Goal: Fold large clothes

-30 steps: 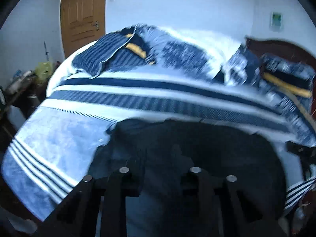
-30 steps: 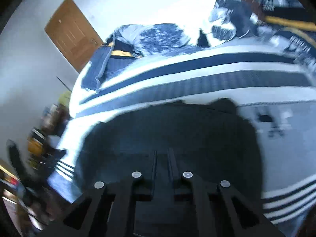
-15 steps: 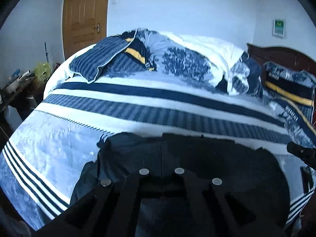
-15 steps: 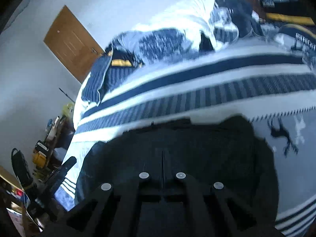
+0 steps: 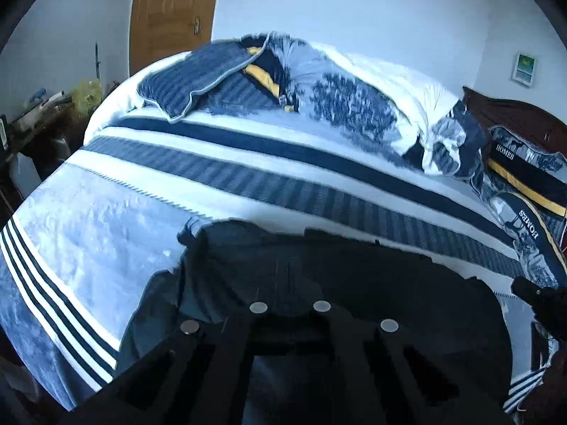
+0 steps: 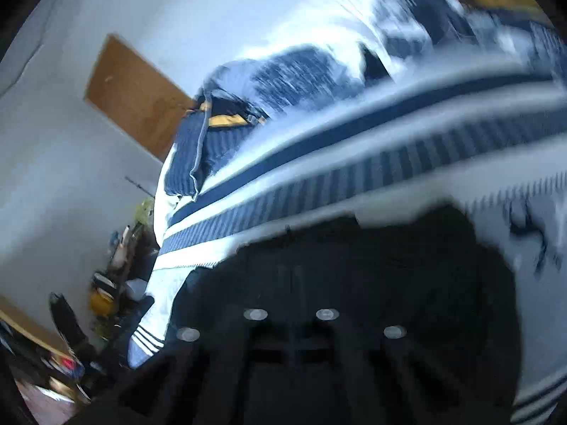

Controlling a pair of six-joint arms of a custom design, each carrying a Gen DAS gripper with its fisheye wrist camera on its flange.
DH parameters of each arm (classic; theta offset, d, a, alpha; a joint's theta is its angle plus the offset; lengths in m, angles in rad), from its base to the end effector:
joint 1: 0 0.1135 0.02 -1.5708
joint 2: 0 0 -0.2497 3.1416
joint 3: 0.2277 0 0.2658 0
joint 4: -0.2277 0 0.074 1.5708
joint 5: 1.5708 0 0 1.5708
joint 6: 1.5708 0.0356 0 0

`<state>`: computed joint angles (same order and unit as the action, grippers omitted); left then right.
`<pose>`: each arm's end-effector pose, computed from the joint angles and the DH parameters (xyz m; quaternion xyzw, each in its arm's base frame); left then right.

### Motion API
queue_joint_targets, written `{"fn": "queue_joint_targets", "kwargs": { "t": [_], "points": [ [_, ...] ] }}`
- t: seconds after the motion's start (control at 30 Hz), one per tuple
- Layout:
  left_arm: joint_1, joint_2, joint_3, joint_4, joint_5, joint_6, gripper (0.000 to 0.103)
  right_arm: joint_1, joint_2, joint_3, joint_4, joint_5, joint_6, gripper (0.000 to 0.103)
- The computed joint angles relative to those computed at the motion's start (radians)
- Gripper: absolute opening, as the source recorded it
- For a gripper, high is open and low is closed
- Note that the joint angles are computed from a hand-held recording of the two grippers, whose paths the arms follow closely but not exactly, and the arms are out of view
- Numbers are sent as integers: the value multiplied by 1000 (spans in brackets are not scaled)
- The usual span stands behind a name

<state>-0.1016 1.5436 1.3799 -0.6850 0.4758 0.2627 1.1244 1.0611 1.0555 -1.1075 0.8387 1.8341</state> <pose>0.3448 -0.0516 0.3008 0.2466 0.8791 -0.1921 0.3599 0.1105 0.1696 0.3023 0.3957 0.8020 0.1701 0.4138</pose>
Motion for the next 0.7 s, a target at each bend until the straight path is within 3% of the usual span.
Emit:
{"fn": "queue_joint_targets", "kwargs": {
  "t": [0.03, 0.1, 0.13, 0.17, 0.2, 0.23, 0.27, 0.37, 0.4, 0.43, 0.47, 0.53, 0.6, 0.63, 0.7],
  "points": [
    [11, -41, -36, 40, 25, 5, 0, 23, 25, 27, -50, 37, 42, 1],
    [39, -55, -31, 24, 106, -2, 2, 81, -25, -15, -4, 140, 80, 2],
    [44, -44, -7, -15, 117, -2, 23, 107, -42, -30, 13, 185, 98, 3],
    [39, -35, 13, -44, 103, -3, 45, 113, -61, -39, 33, 194, 87, 36],
    [31, -35, 25, -61, 72, -12, 94, 90, -58, -22, 17, 158, 80, 72],
    [26, -59, 1, -26, 43, -36, 103, 101, -4, 34, -105, 176, 192, 103],
    [25, -85, -30, 16, 29, -51, 103, 109, 13, 50, -142, 202, 223, 103],
    [27, -100, -44, 33, 58, -15, 99, 89, -63, -10, -20, 183, 109, 103],
    [21, -130, -83, 83, 30, -29, 53, 96, -75, -28, -1, 202, 107, 102],
    [-1, -131, -83, 81, -35, -10, 5, 88, -77, -32, -5, 189, 114, 85],
    [-10, -98, -47, 30, -42, 7, 0, 76, -103, -58, 33, 169, 75, 12],
    [2, -53, -10, -26, 17, 10, 0, 24, -141, -112, 113, 75, 28, 1],
    [-1, -80, -40, -3, 9, 25, 0, 42, -143, -141, 139, 119, 45, 1],
    [-6, -73, -32, -24, 8, 38, 5, 53, -137, -140, 131, 143, 59, 1],
    [-27, -16, 28, -110, -17, 65, 52, 58, -187, -190, 196, 156, 52, 5]
  ]
}}
